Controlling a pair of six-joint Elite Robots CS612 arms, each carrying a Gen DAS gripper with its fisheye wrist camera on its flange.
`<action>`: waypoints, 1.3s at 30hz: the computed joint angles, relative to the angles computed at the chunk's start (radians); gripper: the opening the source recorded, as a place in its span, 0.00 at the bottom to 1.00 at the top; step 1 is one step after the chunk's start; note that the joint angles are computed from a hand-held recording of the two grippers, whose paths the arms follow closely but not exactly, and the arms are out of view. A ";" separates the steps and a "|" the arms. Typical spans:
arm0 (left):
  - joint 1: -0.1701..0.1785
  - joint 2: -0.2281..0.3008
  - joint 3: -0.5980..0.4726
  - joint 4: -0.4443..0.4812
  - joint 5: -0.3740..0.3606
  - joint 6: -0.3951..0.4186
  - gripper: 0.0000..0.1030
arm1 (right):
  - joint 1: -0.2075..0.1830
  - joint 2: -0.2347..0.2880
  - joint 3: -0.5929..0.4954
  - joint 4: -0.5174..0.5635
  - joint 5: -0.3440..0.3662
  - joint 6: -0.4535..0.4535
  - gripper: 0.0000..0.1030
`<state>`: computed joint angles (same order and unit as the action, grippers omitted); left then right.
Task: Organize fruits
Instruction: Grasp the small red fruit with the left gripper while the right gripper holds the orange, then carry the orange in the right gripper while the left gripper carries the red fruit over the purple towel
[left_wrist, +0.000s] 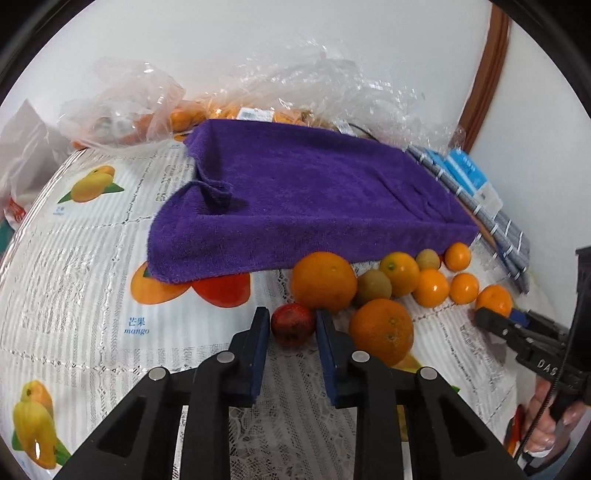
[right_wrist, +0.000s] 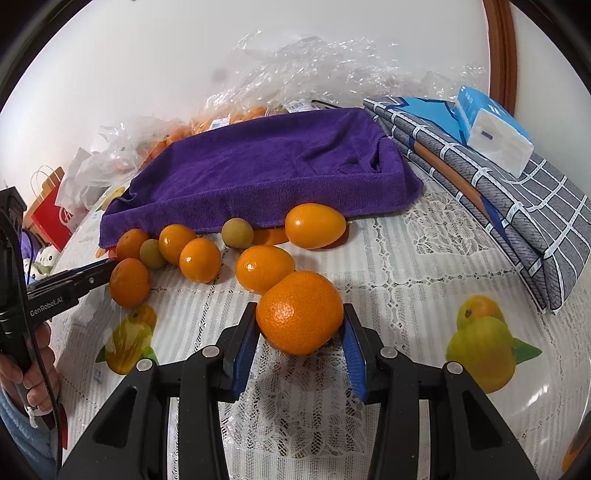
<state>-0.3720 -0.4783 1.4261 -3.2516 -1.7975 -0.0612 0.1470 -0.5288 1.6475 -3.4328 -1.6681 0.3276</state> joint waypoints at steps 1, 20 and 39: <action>0.002 0.001 0.002 -0.015 -0.006 -0.012 0.23 | 0.000 0.000 0.000 -0.003 -0.002 0.002 0.42; 0.012 0.001 0.023 -0.112 -0.024 -0.069 0.23 | -0.003 0.001 0.019 -0.072 -0.001 0.016 0.42; 0.016 -0.033 0.037 -0.167 -0.011 -0.089 0.23 | -0.002 -0.032 -0.005 -0.098 -0.052 -0.011 0.42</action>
